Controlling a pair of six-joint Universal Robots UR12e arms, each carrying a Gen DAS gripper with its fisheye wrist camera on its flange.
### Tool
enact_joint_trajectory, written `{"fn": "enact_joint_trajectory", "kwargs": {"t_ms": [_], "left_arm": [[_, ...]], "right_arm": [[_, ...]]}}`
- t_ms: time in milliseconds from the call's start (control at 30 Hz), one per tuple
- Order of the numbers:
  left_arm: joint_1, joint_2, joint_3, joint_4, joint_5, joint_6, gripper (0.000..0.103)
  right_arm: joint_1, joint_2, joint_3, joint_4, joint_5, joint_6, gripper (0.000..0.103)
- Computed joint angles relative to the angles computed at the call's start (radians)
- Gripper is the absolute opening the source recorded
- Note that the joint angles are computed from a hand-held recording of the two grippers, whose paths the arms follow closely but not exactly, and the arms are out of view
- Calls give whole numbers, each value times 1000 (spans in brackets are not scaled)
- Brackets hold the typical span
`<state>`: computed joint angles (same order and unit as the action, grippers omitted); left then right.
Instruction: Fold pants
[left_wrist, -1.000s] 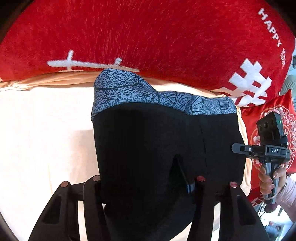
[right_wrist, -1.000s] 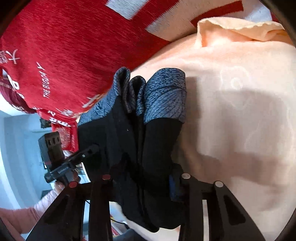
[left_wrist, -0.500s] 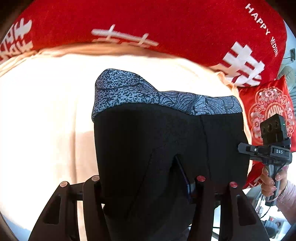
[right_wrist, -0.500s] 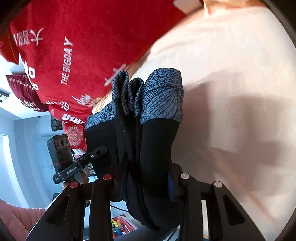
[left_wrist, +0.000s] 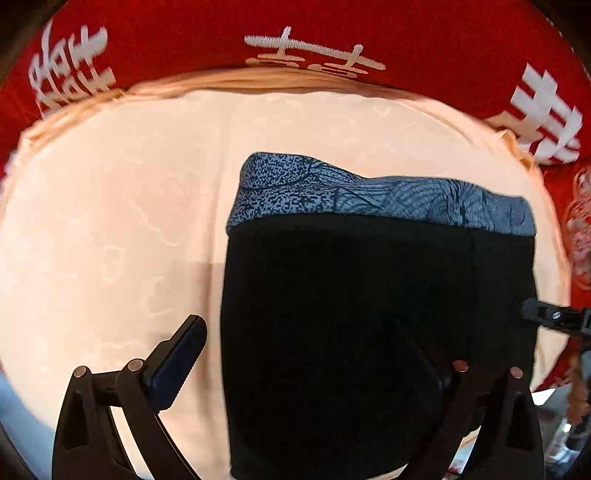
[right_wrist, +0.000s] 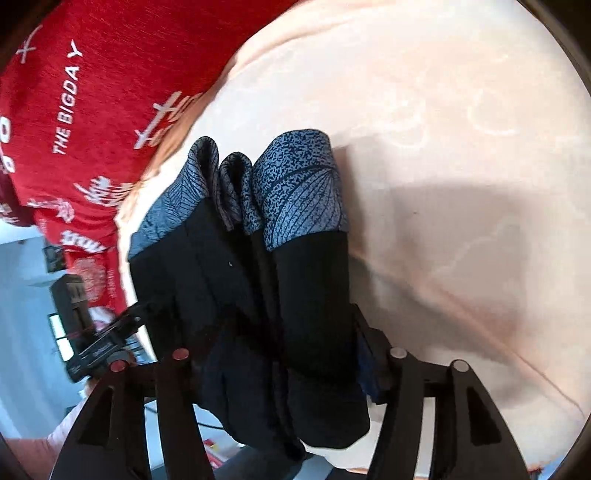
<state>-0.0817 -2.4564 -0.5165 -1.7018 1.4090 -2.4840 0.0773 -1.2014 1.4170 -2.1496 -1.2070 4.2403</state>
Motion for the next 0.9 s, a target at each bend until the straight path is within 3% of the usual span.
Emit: {"fn": "enact_joint_trajectory", "kwargs": {"t_ms": [133,333,600,767,867,900], "left_arm": [[0,42,-59,67,56,15,100],[5,59,-57,52,72,16,100],[-3,72,-36,20,90,34,102],[-2,92,-46,29,89,37,102],[-2,106,-58,41,90,29,102],[-2,106,-54,36,94,26,102]], "right_arm": [[20,14,-81,147,-86,-36,65],[38,10,-138,264,-153,-19,70],[76,54,-276,445,-245,-49,85],[101,91,-368,541,-305,-68,86],[116,117,-427,592,-337,-113,103],[122,129,-454,617,-349,-130,103]]}}
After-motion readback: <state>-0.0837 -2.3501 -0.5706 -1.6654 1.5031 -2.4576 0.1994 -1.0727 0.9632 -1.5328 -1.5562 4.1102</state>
